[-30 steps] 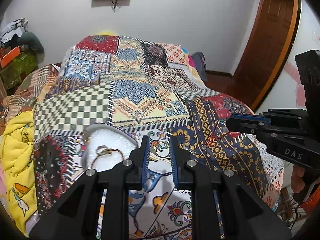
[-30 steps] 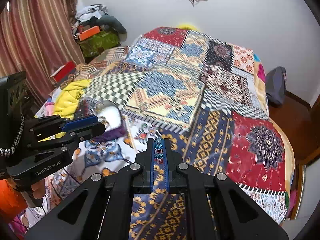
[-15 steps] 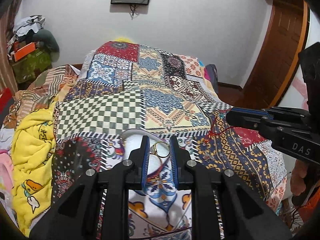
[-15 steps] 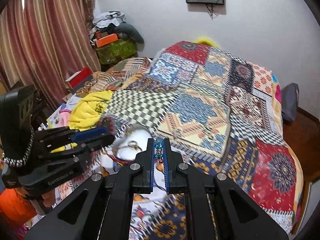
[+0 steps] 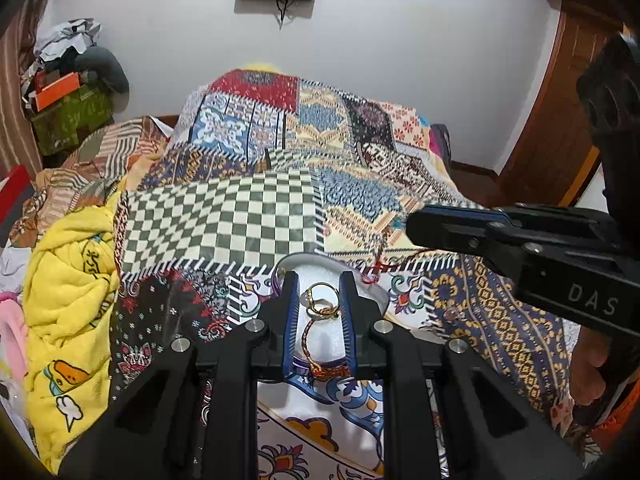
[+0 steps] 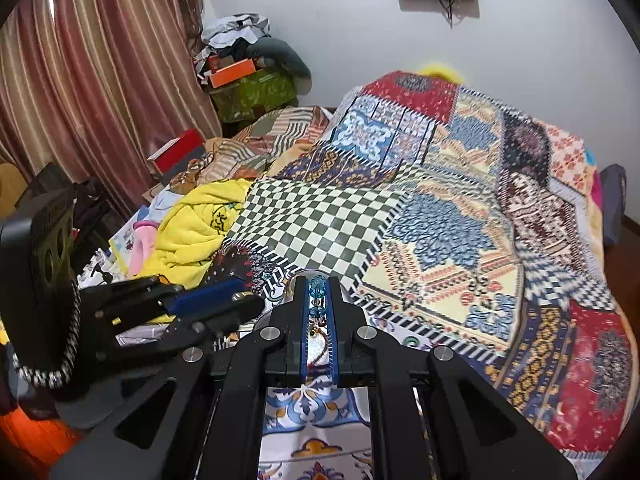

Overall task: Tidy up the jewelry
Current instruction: 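Drop the gold ring into the tin with the left tool while the right tool drops the blue bracelet in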

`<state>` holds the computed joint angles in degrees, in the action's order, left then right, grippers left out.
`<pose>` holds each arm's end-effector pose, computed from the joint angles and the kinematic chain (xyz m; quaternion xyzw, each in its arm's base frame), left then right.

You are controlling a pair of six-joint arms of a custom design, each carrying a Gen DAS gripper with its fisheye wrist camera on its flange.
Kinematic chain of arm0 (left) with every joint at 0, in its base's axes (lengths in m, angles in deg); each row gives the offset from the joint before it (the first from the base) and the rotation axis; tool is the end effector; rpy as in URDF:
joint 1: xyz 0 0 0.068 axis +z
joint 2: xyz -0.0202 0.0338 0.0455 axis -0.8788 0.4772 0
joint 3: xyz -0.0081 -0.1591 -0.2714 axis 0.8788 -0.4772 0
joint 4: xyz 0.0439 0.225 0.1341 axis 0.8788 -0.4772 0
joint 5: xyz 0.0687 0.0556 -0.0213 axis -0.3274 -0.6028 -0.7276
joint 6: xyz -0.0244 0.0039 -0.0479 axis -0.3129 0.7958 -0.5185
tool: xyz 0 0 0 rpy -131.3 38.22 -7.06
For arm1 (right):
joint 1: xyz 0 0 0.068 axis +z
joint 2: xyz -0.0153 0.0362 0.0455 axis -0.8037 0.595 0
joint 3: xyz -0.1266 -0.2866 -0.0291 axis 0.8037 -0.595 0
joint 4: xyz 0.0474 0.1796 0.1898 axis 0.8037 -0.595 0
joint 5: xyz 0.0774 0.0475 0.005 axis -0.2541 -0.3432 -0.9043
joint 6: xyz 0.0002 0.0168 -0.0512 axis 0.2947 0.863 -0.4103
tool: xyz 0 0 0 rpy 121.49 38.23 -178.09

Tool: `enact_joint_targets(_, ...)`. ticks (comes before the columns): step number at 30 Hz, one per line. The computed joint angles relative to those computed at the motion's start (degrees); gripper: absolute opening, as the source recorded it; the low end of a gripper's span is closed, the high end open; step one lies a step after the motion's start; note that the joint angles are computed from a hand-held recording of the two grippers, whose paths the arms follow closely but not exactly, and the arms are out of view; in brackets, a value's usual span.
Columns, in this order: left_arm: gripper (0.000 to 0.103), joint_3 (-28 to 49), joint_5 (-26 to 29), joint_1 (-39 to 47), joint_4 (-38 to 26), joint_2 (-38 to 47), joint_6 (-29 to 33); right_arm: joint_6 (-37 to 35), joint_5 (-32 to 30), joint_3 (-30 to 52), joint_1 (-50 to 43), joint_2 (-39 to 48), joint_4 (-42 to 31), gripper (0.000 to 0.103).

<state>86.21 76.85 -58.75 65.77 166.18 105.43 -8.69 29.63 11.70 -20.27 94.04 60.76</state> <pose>0.3208 -0.0055 0.1327 0.2997 0.8669 -0.2090 0.3390 0.2538 0.1561 0.1955 0.0266 0.9241 0.1014 0.3675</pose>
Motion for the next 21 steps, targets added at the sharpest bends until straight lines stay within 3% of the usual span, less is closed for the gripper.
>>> enact_joint_targets(11, 0.019, 3.8, -2.2, -2.7, 1.8, 7.9, -0.5, -0.6, -5.0, 1.3, -3.3, 7.8, 4.9, 0.007)
enact_joint_targets(21, 0.018, 4.5, -3.1, -3.7, 1.5, 9.0, -0.5, -2.0, -5.6, 2.8, -3.6, 8.8, 3.1, 0.007)
